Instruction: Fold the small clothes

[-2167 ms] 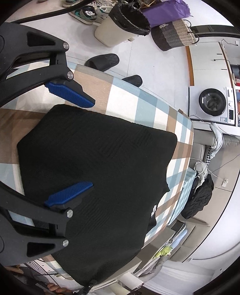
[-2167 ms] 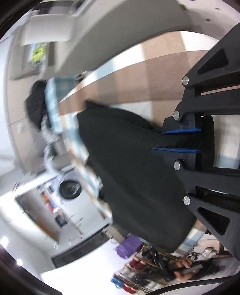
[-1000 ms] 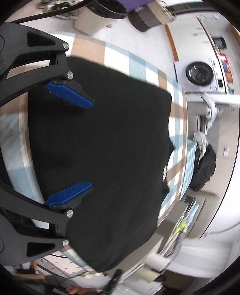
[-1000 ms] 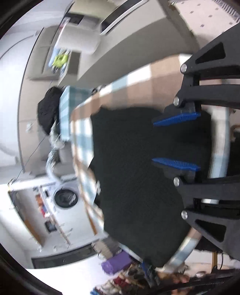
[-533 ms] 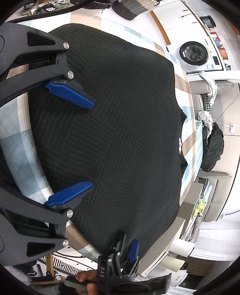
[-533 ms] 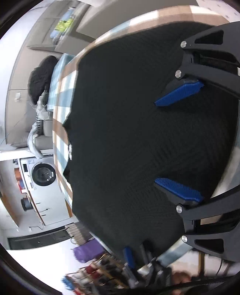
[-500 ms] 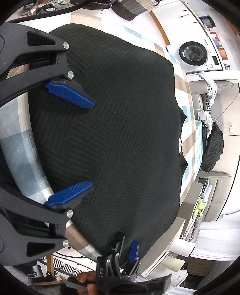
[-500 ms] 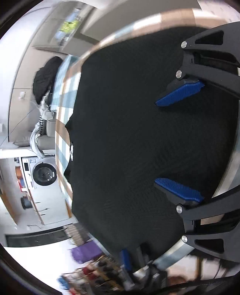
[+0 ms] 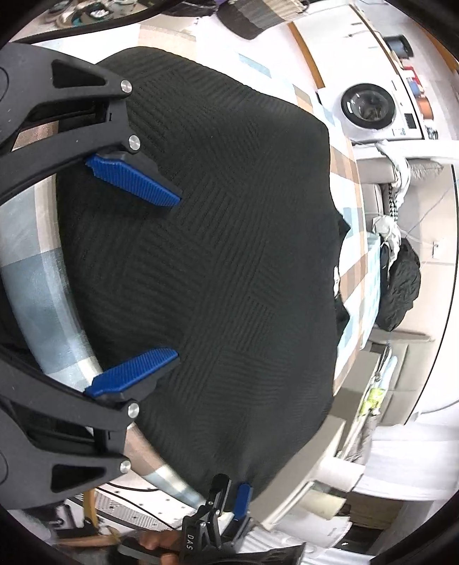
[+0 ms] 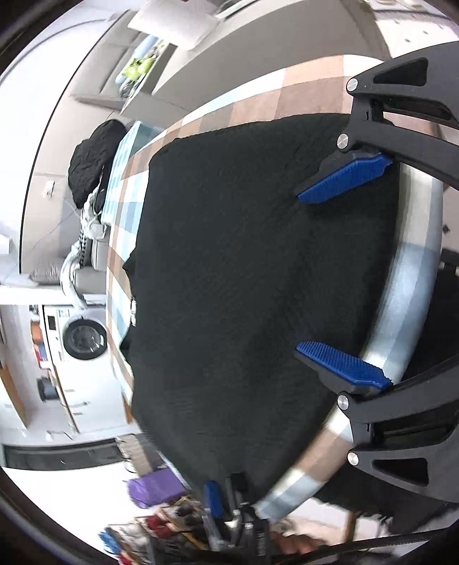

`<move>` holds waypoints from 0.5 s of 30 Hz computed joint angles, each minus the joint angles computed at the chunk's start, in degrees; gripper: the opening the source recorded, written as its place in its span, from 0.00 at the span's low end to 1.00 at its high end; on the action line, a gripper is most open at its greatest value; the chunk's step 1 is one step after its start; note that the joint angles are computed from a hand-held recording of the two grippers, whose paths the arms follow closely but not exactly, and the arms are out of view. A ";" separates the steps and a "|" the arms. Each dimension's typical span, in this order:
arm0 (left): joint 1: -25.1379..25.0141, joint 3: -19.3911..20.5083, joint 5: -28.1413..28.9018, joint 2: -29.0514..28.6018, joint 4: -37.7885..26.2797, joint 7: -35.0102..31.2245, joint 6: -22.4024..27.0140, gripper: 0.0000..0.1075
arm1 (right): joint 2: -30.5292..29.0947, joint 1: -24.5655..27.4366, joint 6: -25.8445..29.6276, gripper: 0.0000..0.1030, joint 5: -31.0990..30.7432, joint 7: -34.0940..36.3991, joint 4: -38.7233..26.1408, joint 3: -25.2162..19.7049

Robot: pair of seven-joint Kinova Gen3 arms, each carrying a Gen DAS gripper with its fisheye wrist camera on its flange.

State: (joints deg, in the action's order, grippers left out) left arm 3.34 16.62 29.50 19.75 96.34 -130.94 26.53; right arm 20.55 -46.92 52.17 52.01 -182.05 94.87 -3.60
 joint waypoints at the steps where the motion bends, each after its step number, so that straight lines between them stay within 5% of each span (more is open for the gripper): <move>1: -0.21 -0.13 0.37 0.06 -0.10 0.39 0.08 0.76 | 0.10 0.22 -1.09 0.82 0.72 -1.66 -0.11 0.39; 4: -0.82 -0.31 1.30 0.80 -1.00 1.14 0.42 0.76 | 2.18 1.31 -2.82 0.82 0.55 -3.29 -2.62 1.99; 9: -0.35 -0.87 -0.24 0.93 -1.32 1.85 0.18 0.76 | 6.16 2.54 0.26 0.82 -3.14 4.91 -8.86 2.64; 15: 0.45 -0.93 -2.11 0.29 -0.46 2.77 -1.47 0.76 | 4.51 0.76 0.46 0.82 -3.28 3.89 -6.25 4.34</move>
